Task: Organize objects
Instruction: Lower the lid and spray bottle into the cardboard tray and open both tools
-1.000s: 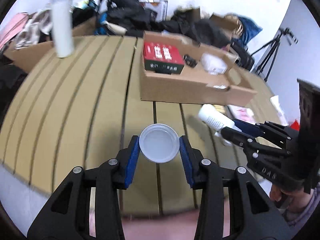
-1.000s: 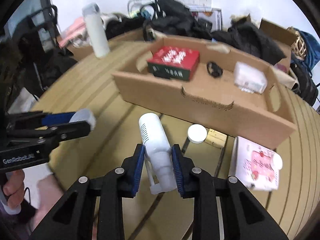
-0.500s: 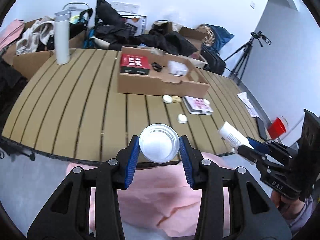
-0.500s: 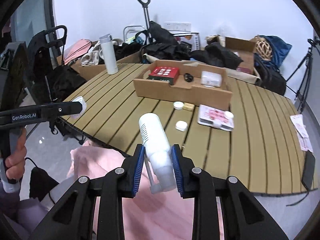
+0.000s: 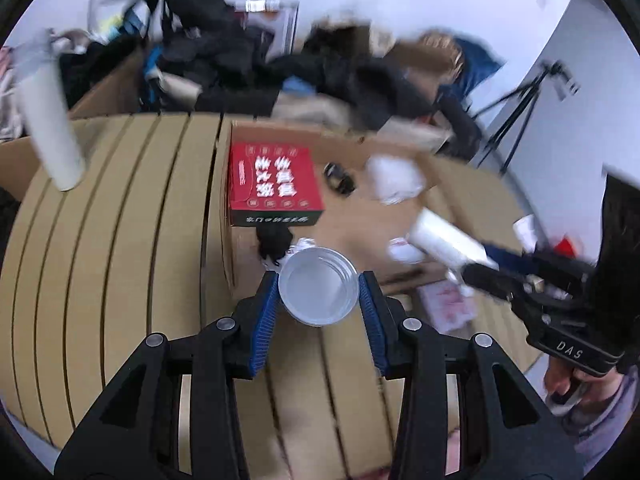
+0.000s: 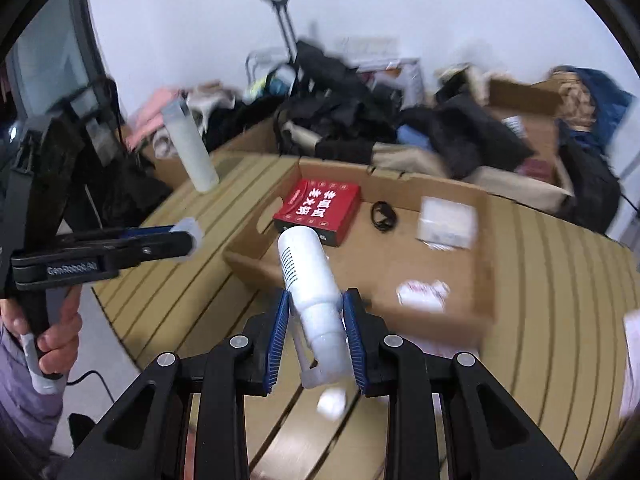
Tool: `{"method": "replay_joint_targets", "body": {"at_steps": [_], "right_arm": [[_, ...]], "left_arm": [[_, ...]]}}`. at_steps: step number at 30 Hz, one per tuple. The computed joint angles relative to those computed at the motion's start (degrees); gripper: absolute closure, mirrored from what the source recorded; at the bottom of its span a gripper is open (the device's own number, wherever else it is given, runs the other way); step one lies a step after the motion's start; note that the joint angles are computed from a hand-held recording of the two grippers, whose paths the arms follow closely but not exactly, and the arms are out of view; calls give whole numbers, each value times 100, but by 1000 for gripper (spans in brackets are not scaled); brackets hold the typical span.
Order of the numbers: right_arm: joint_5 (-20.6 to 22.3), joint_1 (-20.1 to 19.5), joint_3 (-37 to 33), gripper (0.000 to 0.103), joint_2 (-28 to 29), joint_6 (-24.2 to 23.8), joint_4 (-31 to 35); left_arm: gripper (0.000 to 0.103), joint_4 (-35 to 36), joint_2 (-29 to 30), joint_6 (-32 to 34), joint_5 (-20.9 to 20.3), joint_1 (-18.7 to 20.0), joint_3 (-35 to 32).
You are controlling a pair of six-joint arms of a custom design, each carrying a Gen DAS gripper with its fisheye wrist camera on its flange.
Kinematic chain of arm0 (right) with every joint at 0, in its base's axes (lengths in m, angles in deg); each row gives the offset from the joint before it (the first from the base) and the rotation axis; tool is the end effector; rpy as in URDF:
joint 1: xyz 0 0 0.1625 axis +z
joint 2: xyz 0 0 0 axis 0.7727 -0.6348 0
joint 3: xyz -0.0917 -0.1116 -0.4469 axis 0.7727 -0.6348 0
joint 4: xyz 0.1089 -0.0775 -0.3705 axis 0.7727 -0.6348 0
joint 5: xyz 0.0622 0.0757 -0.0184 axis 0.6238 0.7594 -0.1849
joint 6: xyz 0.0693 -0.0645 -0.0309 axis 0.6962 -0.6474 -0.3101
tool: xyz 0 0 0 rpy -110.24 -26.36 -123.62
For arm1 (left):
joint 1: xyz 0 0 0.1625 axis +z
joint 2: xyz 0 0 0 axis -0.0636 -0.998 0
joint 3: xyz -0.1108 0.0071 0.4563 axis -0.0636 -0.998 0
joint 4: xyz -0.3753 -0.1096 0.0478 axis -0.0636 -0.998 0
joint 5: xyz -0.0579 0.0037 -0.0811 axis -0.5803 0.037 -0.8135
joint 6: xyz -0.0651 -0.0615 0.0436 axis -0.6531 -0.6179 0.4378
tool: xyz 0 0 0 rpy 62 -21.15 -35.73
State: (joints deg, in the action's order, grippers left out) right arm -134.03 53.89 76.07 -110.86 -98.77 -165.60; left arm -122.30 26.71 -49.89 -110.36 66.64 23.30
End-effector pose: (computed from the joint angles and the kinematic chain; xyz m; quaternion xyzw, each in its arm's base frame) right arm 0.2629 -0.6568 0.1215 0.2646 -0.9034 0.2395 0.2376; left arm -0.1563 -0.7047 0.2166 0.1780 0.9416 -0.2047 0.1994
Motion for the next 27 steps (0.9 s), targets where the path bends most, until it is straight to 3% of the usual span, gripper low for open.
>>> {"method": "replay_joint_targets", "body": {"at_steps": [4, 7, 10, 12, 13, 16, 17, 20, 23, 27], "right_arm": [[-218, -161, -1468, 72, 869, -73, 1236], [-301, -294, -2003, 72, 1294, 50, 1670], [0, -421, -2106, 72, 1365, 221, 2046], [-78, -412, -2048, 70, 1361, 174, 1912], [-130, -393, -1996, 65, 1315, 187, 1878], [16, -311, -1588, 34, 969, 207, 1547], [96, -263, -1395, 29, 777, 243, 1422], [28, -32, -934, 29, 260, 242, 1114], [-279, 256, -597, 29, -228, 342, 949], [-720, 642, -40, 28, -789, 374, 640]], "left_arm": [[66, 566, 620, 138, 277, 186, -801], [66, 1078, 865, -47, 345, 315, -1179], [64, 1168, 816, -233, 263, 392, -1127], [57, 1120, 681, -244, 186, 350, -983], [55, 1087, 618, -274, 230, 310, -909], [46, 864, 282, -256, 305, 101, -573], [40, 820, 170, -223, 342, 25, -477], [25, 633, -234, -125, 604, -271, -160], [19, 540, -680, -183, 922, -617, 133], [8, 384, -1296, -232, 1031, -1052, 636]]}}
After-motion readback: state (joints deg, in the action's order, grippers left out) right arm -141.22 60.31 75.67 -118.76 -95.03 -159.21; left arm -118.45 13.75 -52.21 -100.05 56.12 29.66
